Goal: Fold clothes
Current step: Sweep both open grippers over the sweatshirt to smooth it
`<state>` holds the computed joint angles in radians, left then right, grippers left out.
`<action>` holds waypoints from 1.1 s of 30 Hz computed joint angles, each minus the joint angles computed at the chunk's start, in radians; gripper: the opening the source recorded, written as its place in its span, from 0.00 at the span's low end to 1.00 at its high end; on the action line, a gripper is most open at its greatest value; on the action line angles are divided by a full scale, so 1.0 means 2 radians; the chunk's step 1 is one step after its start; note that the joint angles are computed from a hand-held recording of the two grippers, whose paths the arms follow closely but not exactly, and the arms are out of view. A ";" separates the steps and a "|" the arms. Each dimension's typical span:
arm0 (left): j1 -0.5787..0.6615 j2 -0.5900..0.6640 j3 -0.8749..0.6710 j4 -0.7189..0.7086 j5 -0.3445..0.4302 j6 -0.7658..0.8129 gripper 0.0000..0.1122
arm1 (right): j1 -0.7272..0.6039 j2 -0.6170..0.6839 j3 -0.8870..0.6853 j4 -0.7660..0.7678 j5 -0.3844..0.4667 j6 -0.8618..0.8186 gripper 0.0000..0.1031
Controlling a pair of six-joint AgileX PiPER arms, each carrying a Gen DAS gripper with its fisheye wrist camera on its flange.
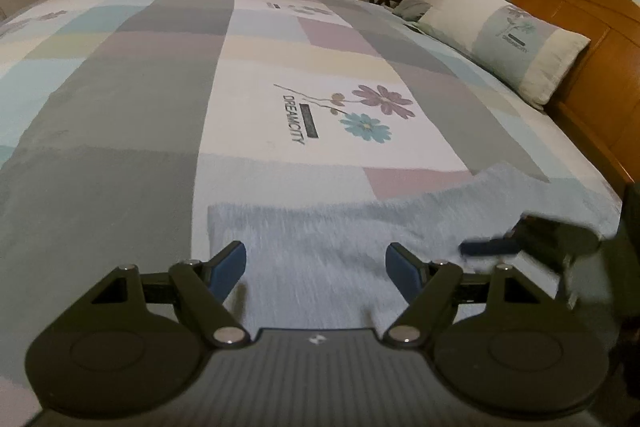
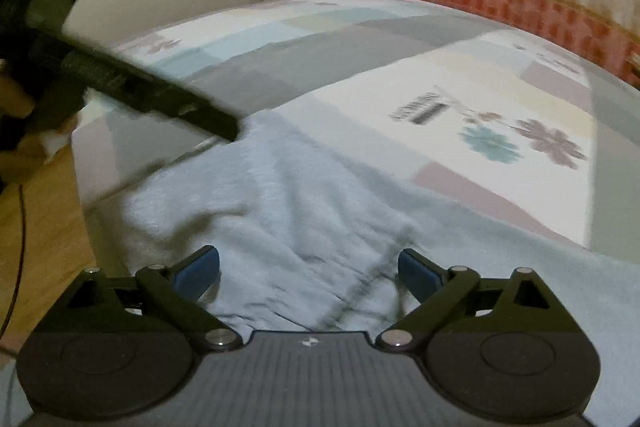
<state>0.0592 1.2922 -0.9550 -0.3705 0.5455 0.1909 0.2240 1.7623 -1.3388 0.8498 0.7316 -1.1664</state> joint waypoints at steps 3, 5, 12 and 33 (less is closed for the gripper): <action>-0.031 -0.016 0.006 0.031 0.007 -0.025 0.68 | -0.040 -0.050 0.043 0.020 0.008 -0.025 0.99; -0.072 -0.019 0.010 0.065 -0.001 -0.061 0.68 | -0.060 -0.083 0.077 0.001 -0.008 -0.021 0.99; -0.214 -0.012 0.033 0.206 -0.016 -0.238 0.69 | -0.148 -0.148 0.166 -0.062 -0.071 0.001 0.99; -0.354 0.156 -0.113 0.434 0.059 -0.500 0.80 | -0.269 -0.161 0.217 0.031 -0.067 -0.112 1.00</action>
<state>-0.6492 1.6036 -1.1801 0.4975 0.6628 -0.8090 -0.3146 1.4407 -0.9056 0.9113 0.5974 -1.3906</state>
